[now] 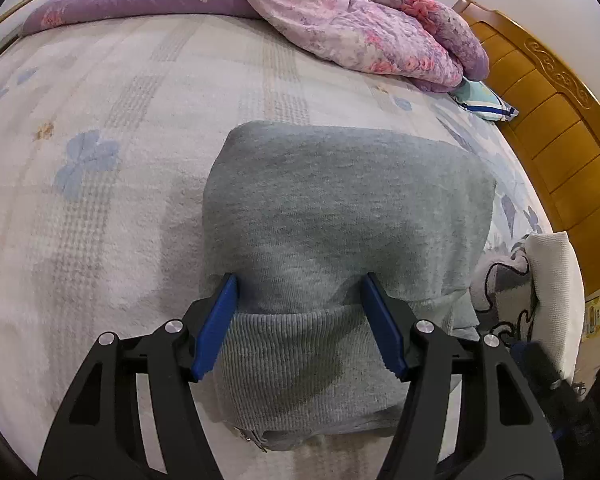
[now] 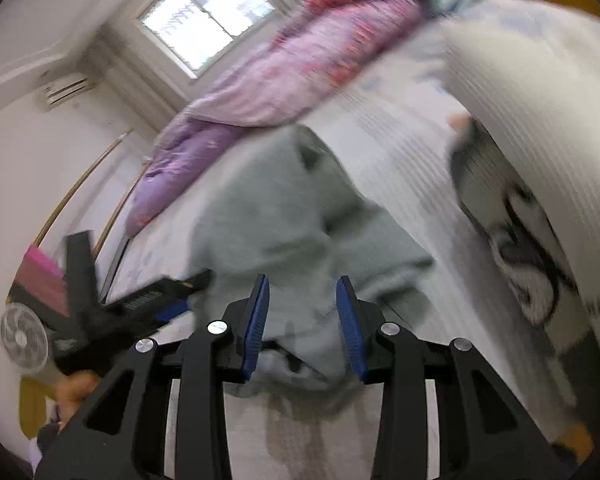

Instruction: Fold large clothes

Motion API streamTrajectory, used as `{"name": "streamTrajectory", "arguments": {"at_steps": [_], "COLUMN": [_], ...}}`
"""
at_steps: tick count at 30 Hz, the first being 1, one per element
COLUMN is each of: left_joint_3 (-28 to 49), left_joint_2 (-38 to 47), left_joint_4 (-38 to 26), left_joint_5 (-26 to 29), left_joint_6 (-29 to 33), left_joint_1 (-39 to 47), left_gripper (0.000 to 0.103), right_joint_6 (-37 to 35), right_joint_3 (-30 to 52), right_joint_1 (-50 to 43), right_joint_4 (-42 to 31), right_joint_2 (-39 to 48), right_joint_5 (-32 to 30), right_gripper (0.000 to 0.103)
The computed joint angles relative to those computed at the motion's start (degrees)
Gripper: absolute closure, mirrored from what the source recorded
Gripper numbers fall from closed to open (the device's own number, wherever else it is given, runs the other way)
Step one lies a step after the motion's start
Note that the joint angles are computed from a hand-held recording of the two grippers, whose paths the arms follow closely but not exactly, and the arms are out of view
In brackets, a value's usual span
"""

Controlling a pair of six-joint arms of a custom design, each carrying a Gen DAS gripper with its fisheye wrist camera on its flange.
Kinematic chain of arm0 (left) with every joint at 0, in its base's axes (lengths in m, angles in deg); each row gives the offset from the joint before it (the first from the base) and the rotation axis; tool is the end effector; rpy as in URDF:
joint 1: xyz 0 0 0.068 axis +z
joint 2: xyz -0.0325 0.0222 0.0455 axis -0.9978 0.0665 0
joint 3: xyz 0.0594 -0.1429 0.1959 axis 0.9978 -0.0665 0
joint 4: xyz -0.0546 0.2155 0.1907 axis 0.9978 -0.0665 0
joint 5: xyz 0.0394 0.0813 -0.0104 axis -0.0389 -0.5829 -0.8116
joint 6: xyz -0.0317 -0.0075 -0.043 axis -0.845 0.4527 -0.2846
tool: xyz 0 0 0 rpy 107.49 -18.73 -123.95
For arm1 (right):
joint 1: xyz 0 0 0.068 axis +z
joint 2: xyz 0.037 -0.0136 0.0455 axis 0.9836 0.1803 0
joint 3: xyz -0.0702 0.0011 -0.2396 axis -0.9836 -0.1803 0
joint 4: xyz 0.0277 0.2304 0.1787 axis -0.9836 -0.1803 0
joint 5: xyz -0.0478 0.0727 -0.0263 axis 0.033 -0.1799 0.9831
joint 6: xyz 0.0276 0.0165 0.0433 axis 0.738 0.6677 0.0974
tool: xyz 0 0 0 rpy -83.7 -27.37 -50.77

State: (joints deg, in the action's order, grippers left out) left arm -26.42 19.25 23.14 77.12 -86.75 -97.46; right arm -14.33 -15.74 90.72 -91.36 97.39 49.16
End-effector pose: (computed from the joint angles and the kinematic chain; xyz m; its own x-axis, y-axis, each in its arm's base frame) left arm 0.2871 -0.0673 0.2341 -0.8771 0.0161 -0.4801 0.1926 0.9274 -0.3206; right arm 0.1216 0.0293 0.2289 -0.6333 0.5126 -0.5799 0.1148 0.8032 0.5846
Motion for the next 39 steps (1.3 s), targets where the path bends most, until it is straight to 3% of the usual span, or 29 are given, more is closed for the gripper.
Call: {"name": "streamTrajectory", "arguments": {"at_steps": [3, 6, 7, 9, 13, 16, 19, 21, 24, 26, 29, 31, 33, 35, 39], "left_joint_3": [0.56, 2.43, 3.01, 3.61, 4.48, 3.51, 0.03, -4.78, -10.4, -12.44, -14.44, -14.56, -14.25, -13.74, -13.23], "left_joint_2": [0.42, 2.69, 3.64, 5.11, 6.18, 4.47, -0.48, -6.71, -12.19, -12.31, -10.2, -9.5, -8.75, -7.38, -4.84], "left_joint_4": [-0.44, -1.44, -1.49, -1.44, -1.42, -1.34, -0.19, 1.6, 2.51, 2.38, 4.28, 5.18, 5.83, 5.59, 5.89], "left_joint_5": [-1.25, -2.56, -2.45, -1.48, -2.21, -0.19, 3.59, 2.33, 3.55, 7.27, 12.01, 10.81, 7.91, 9.38, 12.31], "left_joint_6": [0.41, 0.46, 0.29, 0.61, 2.01, 1.36, 0.15, -0.25, -1.29, -1.62, -3.2, -3.02, -1.86, -1.97, -2.28], "left_joint_1": [-1.05, -1.94, -1.91, -1.67, -2.73, -1.27, 1.99, 3.97, 7.04, 9.58, 11.52, 10.72, 8.62, 8.95, 9.92], "left_gripper": [0.041, 0.04, 0.04, 0.04, 0.035, 0.035, 0.033, 0.032, 0.032, 0.032, 0.031, 0.029, 0.028, 0.028, 0.027], "right_joint_6": [-2.66, -4.03, -5.12, -6.09, -5.72, -6.29, -4.29, -3.3, -4.97, -5.81, -4.42, -0.61, 2.2, 2.99, 12.2], "right_joint_3": [0.77, -0.44, -0.02, 1.07, -0.73, -0.49, -4.99, -7.16, -9.13, -9.74, -10.93, -13.44, -13.82, -14.68, -17.4], "right_joint_1": [1.71, -2.17, -2.31, -2.93, -7.12, -7.13, -11.75, -15.73, -23.56, -27.26, -27.8, -27.82, -24.73, -24.38, -21.24], "right_joint_4": [8.55, 18.44, 20.47, 24.52, 29.46, 26.21, 20.71, 15.24, 3.98, 0.54, -0.29, 3.07, 3.37, 3.42, 16.83], "right_joint_2": [10.13, 23.67, 28.7, 37.58, 43.44, 40.11, 26.54, 18.21, 5.22, 4.18, 5.3, 5.9, 5.7, 3.76, 7.31], "right_joint_5": [1.46, -6.74, -6.86, -5.53, -9.87, -10.08, -16.95, -19.84, -23.95, -27.33, -29.59, -33.38, -31.26, -31.99, -32.39], "right_gripper": [0.071, 0.071, 0.074, 0.09, 0.096, 0.093, 0.086, 0.056, 0.043, 0.041, 0.041, 0.041, 0.039, 0.034, 0.03]}}
